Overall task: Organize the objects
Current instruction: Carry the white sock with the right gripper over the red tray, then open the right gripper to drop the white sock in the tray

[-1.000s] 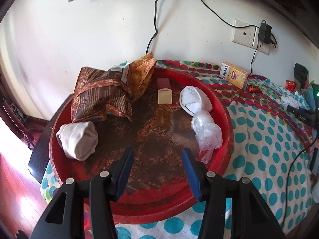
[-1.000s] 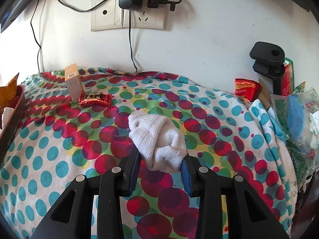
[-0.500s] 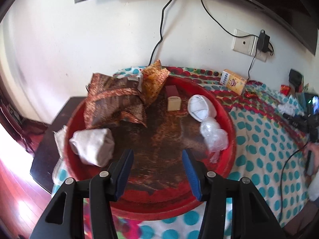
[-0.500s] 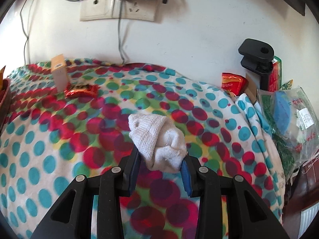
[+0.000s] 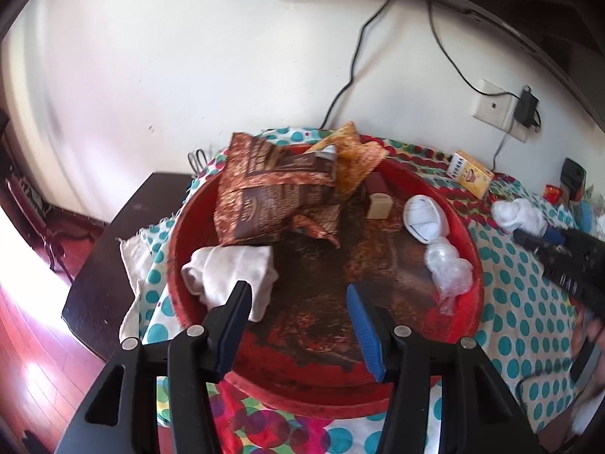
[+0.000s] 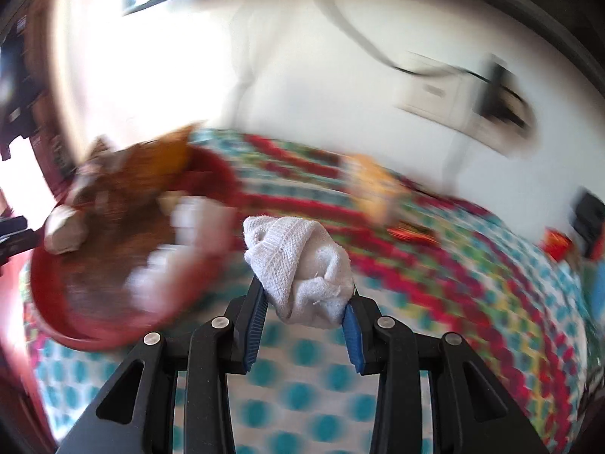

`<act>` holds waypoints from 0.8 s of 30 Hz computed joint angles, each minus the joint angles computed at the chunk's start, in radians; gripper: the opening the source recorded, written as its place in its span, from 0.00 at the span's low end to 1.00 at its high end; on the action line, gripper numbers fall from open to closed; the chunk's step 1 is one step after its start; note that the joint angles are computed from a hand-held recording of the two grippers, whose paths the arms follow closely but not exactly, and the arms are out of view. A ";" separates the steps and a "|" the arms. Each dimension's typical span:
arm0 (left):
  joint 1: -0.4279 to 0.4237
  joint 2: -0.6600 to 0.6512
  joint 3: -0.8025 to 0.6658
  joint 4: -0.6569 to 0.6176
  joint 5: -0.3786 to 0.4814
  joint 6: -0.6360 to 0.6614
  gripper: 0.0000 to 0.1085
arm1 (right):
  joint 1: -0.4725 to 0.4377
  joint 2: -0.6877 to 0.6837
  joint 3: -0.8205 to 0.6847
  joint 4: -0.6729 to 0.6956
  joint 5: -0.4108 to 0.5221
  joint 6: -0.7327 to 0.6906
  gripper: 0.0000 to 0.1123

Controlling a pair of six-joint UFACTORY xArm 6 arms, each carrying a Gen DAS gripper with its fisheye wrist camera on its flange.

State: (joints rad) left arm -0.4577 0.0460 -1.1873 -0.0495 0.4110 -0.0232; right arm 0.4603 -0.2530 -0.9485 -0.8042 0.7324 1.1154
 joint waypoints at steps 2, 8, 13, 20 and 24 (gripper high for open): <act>0.010 0.004 -0.001 -0.025 0.002 0.014 0.50 | 0.033 0.077 -0.068 0.012 -0.023 -0.019 0.31; 0.029 0.023 -0.013 -0.029 0.020 -0.004 0.50 | 0.086 0.290 -0.256 0.109 -0.068 -0.130 0.31; 0.034 0.025 -0.011 -0.044 0.014 0.003 0.50 | 0.110 0.388 -0.352 0.154 -0.060 -0.181 0.31; 0.032 0.035 -0.015 -0.043 0.021 0.002 0.50 | 0.100 0.433 -0.391 0.210 -0.043 -0.207 0.32; 0.031 0.036 -0.015 -0.049 0.023 0.008 0.50 | 0.090 0.436 -0.391 0.221 -0.046 -0.214 0.48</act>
State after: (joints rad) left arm -0.4264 0.0822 -1.2028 -0.0987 0.4339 -0.0148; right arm 0.5504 0.1832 -1.3395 -0.5828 0.6864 0.9014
